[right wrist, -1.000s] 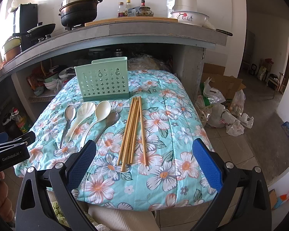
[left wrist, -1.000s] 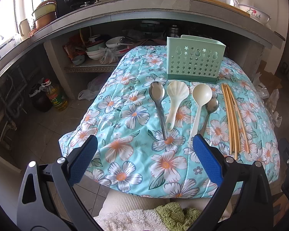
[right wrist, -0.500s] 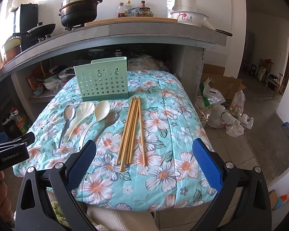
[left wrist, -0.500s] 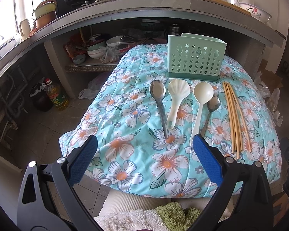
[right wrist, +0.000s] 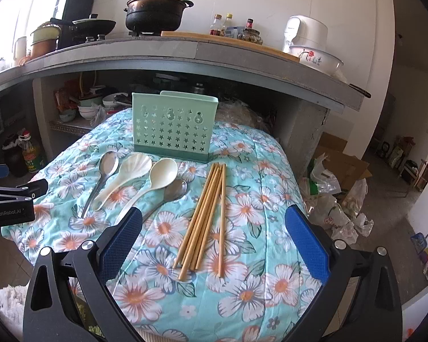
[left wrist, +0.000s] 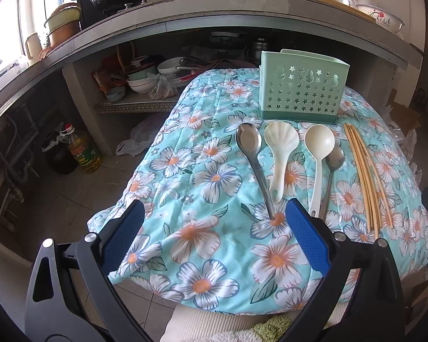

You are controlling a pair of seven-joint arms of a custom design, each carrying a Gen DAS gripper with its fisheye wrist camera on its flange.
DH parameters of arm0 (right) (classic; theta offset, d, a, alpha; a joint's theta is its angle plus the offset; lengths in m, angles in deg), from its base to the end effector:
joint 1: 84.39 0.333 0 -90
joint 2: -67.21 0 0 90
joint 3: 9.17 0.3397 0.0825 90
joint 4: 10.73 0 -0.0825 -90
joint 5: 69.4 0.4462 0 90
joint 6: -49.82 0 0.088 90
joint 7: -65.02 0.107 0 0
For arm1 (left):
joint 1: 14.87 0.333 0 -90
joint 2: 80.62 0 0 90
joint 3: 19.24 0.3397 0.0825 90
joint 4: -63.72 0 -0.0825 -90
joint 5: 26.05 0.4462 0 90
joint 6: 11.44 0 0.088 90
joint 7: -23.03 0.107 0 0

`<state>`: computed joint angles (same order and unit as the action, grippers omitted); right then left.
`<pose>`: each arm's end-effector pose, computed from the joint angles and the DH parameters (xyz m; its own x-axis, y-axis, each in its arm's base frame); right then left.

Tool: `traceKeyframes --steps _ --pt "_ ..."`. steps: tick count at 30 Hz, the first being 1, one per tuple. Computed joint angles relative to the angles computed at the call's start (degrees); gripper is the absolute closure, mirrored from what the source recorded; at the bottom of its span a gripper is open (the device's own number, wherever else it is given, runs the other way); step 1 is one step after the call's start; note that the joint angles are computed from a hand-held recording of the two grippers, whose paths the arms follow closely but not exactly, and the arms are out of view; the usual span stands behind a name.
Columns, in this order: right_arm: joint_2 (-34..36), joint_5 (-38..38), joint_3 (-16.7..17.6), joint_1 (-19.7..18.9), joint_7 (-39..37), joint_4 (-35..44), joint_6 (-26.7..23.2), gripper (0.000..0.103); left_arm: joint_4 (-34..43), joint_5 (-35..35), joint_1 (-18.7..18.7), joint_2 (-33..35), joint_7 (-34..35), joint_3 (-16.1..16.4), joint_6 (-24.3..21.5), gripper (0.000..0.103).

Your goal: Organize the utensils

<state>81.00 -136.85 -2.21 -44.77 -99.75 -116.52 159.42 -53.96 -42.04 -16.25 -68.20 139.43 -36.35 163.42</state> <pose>0.5181 0.4450 0.4115 -0.5243 -0.8427 0.1223 -0.4873 0.1791 -0.8547 0.6576 -0.1872 0.4112 -0.4447 -0.8942 -0.0502 -0.6096 0.3433 -0.7145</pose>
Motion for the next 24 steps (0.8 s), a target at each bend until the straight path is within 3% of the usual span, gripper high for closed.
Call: traceKeyframes --steps 1,5,9,13,17,20,24 --pt "-0.14 -1.19 -0.22 -0.11 0.44 -0.3 0.9 0.005 0.77 -3.1 2.7 0.71 3.55 -2.95 -0.49 0.007" --pt "-1.41 -5.86 -0.91 -1.77 3.88 -2.7 8.61 0.005 5.13 -12.99 8.91 3.95 16.1 -9.7 -5.48 0.007" --pt "-0.9 -8.43 -1.03 -2.58 5.96 -2.65 10.56 0.005 8.93 -18.79 8.71 6.37 20.26 -9.42 -10.01 0.007" --pt "-0.16 -9.32 -1.52 -3.77 7.4 -2.3 15.4 0.005 11.9 -14.47 2.91 8.31 14.77 -3.32 -12.49 0.007" --pt "1.1 -8.69 -2.37 -5.19 7.63 -1.36 21.45 0.005 14.77 -13.44 1.49 10.66 10.98 -1.83 -15.45 0.007" --pt "2.1 -7.59 -3.25 -6.18 7.06 -0.39 26.2 0.005 16.88 -16.05 3.18 12.97 13.75 -4.13 -15.04 0.007" --pt "2.96 -6.92 -4.47 -6.48 7.18 0.72 29.13 0.005 22.04 -22.52 6.86 16.91 20.7 -8.47 -18.12 0.007"
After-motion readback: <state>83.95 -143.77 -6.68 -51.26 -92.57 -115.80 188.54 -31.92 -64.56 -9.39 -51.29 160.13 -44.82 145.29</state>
